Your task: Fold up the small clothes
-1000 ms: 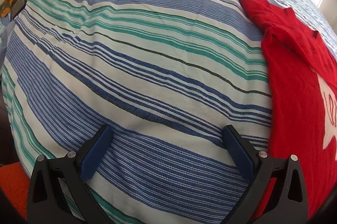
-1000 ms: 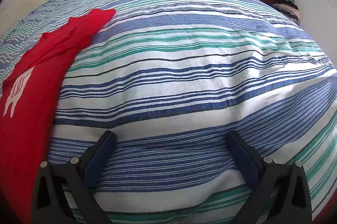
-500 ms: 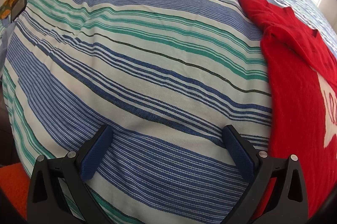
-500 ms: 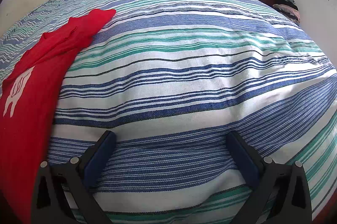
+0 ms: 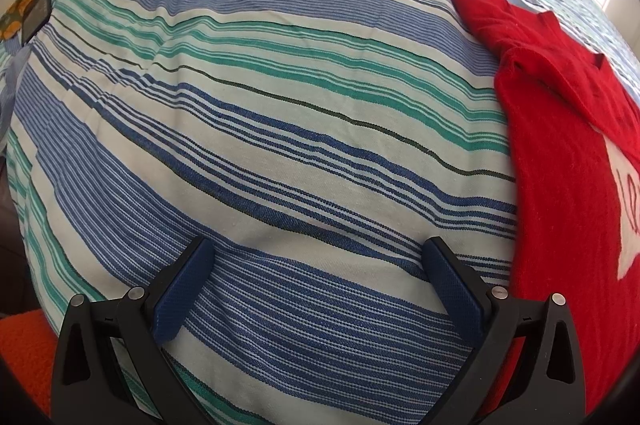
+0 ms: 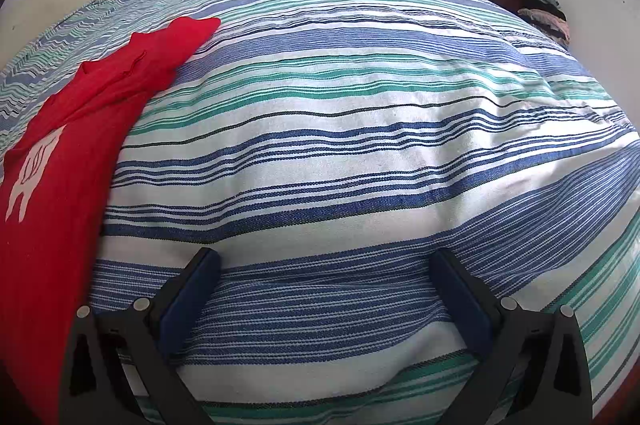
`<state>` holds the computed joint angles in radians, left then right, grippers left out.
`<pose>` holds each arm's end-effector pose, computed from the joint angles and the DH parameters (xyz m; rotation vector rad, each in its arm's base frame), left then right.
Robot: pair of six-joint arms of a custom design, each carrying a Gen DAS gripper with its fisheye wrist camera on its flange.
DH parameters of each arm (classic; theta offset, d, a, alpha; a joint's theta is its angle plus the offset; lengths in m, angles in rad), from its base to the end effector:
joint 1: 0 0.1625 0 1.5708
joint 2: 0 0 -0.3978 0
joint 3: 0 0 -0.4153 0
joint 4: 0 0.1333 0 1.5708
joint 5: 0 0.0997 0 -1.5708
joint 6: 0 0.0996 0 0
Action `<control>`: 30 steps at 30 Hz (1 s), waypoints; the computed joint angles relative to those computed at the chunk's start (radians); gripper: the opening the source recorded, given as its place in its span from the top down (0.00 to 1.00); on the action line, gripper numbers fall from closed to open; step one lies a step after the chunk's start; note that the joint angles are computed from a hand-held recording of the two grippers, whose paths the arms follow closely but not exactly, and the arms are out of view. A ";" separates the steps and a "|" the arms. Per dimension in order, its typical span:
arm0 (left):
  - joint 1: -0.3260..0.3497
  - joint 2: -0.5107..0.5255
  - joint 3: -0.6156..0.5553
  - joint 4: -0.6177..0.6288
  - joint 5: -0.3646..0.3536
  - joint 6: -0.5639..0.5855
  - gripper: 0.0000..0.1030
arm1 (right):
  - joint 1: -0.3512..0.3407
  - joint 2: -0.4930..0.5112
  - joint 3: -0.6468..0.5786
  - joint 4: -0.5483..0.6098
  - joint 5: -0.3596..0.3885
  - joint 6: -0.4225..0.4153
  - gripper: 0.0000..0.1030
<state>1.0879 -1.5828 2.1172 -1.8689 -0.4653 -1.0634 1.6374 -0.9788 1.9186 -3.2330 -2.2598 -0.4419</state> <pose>-0.0070 -0.4921 0.2820 -0.4528 2.0523 -0.7250 0.1093 -0.5866 0.1655 0.2715 -2.2609 0.6864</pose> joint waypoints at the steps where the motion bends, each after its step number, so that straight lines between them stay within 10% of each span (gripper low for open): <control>1: 0.000 0.000 0.000 0.000 0.000 0.001 0.01 | 0.000 0.000 0.000 0.000 0.000 0.000 0.00; 30: -0.005 0.003 0.000 0.007 0.001 -0.012 0.00 | 0.001 0.002 0.002 -0.005 -0.004 -0.001 0.00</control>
